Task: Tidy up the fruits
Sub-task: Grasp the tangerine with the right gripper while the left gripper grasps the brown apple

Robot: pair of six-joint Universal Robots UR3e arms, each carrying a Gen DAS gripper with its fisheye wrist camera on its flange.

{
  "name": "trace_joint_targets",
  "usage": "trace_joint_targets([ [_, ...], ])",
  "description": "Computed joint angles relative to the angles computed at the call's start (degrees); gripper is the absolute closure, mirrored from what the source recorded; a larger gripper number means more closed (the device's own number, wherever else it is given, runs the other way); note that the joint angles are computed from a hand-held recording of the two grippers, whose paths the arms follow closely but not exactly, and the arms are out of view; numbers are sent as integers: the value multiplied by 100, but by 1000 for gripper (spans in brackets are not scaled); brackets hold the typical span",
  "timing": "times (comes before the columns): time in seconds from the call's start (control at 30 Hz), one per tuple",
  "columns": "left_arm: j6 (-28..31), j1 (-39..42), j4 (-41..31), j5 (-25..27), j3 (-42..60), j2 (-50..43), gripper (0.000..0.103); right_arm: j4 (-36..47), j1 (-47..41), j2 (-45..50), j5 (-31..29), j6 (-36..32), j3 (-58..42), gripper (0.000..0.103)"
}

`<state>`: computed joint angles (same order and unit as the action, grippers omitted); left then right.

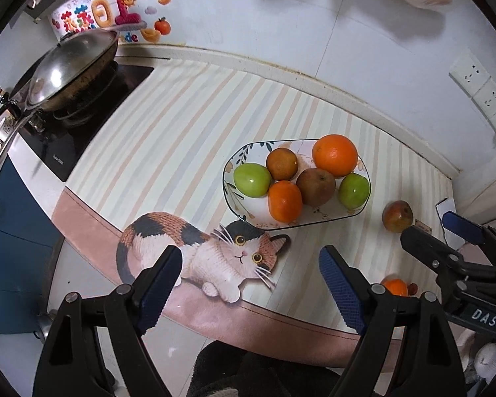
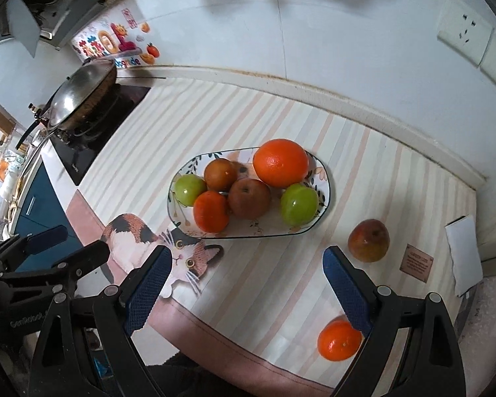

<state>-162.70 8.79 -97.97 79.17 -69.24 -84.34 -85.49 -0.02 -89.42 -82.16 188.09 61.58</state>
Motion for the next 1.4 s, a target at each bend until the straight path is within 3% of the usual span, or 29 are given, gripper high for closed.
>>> trace_joint_targets([
  [0.37,249,311,-533,-294,-18,591,18,312,48,-571,217,209,-39,8],
  [0.53,193,218,-554,-316,37,577,18,360,-464,-1005,672,149,399,8],
  [0.67,-62,-274,-268,-102,-70,423,18,505,-1526,-1681,1101,-267,1308,8],
  [0.97,-853,-2133,614,643,-53,-809,18,866,-3743,-2863,1068,-1662,3693,9],
  [1.27,-925,-3242,581,1351,926,-2247,18,164,-3930,-2939,796,-2066,5715,18],
  [1.4,-981,-3341,453,1408,1105,-2514,18,-373,-3702,-2927,552,-2131,6242,34],
])
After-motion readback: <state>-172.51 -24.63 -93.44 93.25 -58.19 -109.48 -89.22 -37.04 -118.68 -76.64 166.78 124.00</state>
